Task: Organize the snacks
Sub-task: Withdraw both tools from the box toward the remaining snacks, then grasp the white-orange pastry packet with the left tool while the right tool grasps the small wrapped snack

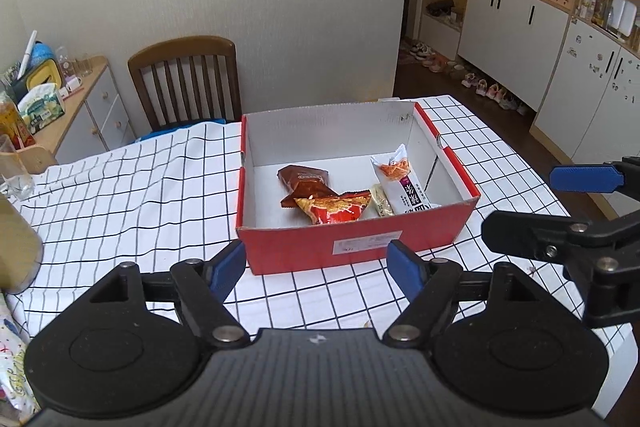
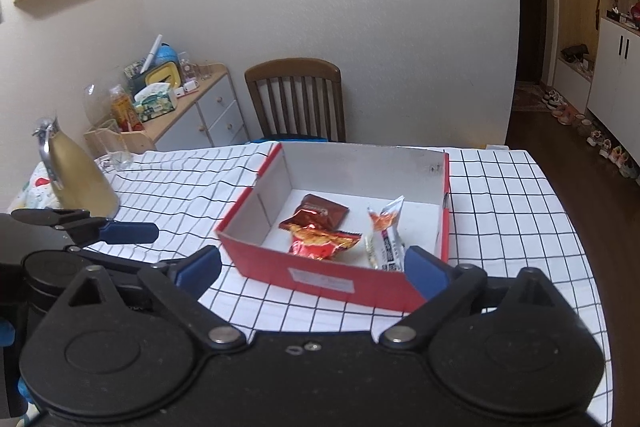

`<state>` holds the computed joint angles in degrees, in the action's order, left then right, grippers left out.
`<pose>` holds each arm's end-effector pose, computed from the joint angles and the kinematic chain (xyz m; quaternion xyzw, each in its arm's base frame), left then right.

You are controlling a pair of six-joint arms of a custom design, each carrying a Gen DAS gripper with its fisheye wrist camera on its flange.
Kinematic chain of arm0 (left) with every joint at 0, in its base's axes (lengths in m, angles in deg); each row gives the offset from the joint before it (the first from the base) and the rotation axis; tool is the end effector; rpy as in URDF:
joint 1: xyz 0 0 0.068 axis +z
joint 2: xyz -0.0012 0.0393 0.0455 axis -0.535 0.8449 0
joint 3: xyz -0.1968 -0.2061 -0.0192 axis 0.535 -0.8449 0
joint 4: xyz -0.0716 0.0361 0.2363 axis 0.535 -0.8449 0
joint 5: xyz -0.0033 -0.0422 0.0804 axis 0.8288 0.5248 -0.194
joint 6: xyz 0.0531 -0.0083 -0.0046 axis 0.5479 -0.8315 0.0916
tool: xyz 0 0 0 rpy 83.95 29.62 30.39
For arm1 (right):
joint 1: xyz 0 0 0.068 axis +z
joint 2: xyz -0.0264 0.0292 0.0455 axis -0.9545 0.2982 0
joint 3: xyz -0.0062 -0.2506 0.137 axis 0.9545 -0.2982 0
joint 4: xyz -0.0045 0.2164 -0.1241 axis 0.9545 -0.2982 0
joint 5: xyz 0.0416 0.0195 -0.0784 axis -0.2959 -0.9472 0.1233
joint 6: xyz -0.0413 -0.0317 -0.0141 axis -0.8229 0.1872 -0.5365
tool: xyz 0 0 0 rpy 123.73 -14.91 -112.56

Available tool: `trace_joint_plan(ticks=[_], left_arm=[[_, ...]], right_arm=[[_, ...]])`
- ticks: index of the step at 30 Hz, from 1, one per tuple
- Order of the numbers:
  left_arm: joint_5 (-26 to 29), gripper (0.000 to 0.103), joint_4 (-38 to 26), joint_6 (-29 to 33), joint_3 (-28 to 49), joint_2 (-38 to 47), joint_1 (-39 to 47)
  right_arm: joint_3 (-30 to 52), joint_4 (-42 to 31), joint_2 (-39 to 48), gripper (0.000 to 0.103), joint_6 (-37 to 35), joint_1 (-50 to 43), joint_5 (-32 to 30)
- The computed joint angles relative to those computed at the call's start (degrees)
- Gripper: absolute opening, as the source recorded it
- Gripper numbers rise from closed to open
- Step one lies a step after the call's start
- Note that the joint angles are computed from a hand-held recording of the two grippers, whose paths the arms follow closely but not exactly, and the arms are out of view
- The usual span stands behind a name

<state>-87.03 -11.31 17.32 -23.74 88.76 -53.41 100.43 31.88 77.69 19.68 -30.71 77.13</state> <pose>0.2863 -0.1088 0.2597 0.1515 0.9112 -0.0550 0.3791 0.3197 0.2710 0.2705 -0.0323 0.9036 0.1019 0.4148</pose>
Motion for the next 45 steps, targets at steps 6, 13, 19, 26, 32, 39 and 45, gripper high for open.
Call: trace_joint_plan(ticks=[6, 13, 19, 26, 32, 39, 45], left_arm=[[1.32, 0.081, 0.34, 0.36, -4.39, -5.3, 1.38], [2.94, 0.082, 2.79, -0.32, -10.87, -10.44, 2.59], [3.15, 0.082, 4.32, -0.34, -15.17, -11.38, 3.01], [5.28, 0.082, 4.94, -0.62, -17.72, -8.46, 4.8], [5.52, 0.082, 6.06, 1.63, -18.19, -4.42, 4.2], [5.02, 0.082, 6.29, 1.97, -15.62, 3.33, 2.7], [4.65, 0.082, 7.3, 1.07, -13.93, 9.86, 1.57]], right_arm=[[-5.12, 2.77, -3.54, 0.103, 1.56, 2.79, 1.86], [-10.64, 5.17, -5.51, 0.103, 4.46, 6.17, 4.58], [-14.47, 7.07, -5.29, 0.103, 6.1, 8.3, 5.77], [-16.8, 8.2, -3.26, 0.103, 7.6, 9.89, 4.49], [-18.2, 10.12, -1.08, 0.102, 6.32, 10.54, 1.65], [-18.65, 11.06, 2.21, 0.098, 5.63, 9.58, -4.02], [-18.29, 10.83, 5.17, 0.094, 4.56, 9.14, -5.5]])
